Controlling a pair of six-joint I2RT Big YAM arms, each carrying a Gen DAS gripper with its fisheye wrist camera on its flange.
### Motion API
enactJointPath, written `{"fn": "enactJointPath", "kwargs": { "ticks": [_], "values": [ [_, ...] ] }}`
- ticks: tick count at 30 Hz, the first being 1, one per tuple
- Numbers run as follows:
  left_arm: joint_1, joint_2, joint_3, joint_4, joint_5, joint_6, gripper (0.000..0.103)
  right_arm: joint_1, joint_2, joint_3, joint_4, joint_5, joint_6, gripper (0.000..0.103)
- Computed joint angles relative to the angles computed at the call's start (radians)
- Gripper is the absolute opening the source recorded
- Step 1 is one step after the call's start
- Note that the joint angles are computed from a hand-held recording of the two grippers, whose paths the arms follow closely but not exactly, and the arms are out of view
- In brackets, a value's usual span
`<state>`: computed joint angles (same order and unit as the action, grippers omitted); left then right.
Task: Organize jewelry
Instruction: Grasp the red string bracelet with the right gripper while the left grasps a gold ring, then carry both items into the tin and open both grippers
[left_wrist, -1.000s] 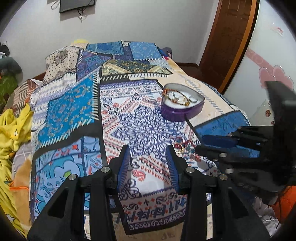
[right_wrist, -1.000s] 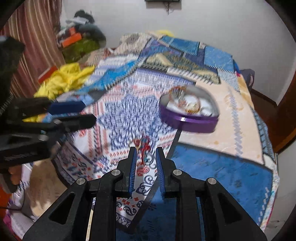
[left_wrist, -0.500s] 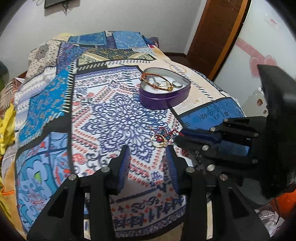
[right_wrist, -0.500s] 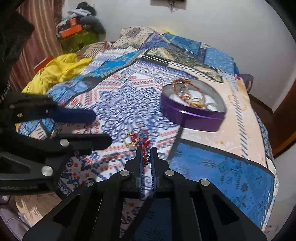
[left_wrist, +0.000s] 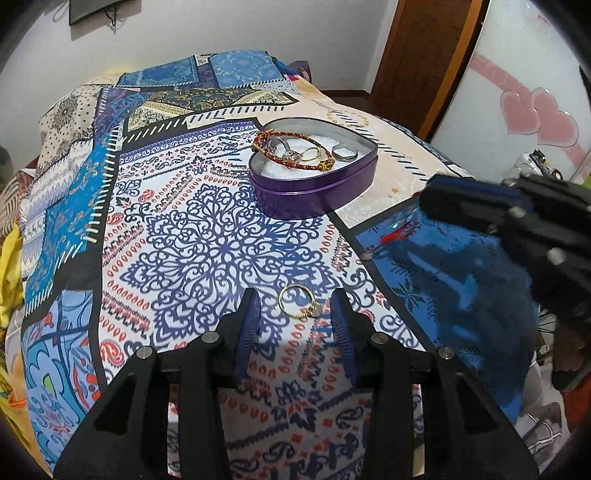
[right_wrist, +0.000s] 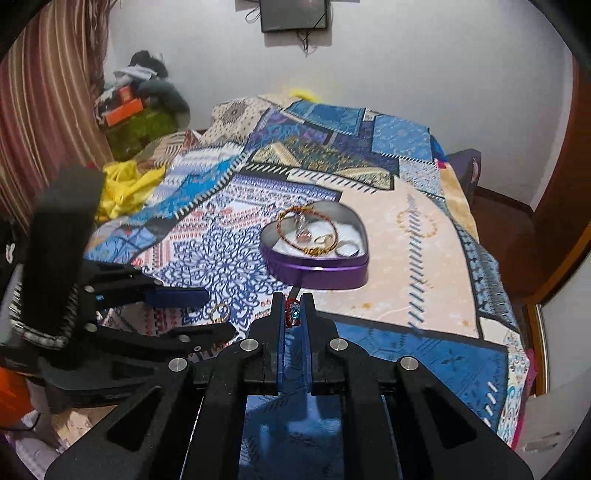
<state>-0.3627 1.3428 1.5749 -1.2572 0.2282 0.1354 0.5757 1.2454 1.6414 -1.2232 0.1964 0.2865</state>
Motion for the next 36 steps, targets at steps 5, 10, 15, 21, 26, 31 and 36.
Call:
{"fn": "enactJointPath", "kwargs": {
  "ticks": [5,10,15,21,26,31,36],
  "values": [
    [-0.003,-0.002,-0.002,0.006,-0.001,0.021,0.023,-0.005,-0.002,0.006,0.009,0.002,0.001,0.007],
    [-0.003,-0.015,-0.008,0.015,-0.014,0.024,0.023,-0.010,-0.001,0.017,0.013,0.006,-0.001,0.007],
    [0.006,-0.029,0.006,0.026,-0.005,0.015,0.023,-0.019,0.000,0.035,0.019,0.011,-0.004,0.007],
    [0.014,-0.020,0.060,0.041,0.010,-0.007,0.023,-0.027,0.009,0.069,0.029,0.025,-0.011,0.007],
    [0.022,0.000,0.113,0.058,0.017,-0.022,0.023,-0.035,0.019,0.100,0.040,0.032,-0.021,0.007],
    [0.027,0.019,0.158,0.074,0.018,-0.029,0.023,-0.043,0.028,0.121,0.055,0.033,-0.030,0.007],
    [0.032,0.034,0.190,0.087,0.024,-0.029,0.023,-0.060,0.034,0.125,0.069,0.026,-0.033,0.007]
  ]
}}
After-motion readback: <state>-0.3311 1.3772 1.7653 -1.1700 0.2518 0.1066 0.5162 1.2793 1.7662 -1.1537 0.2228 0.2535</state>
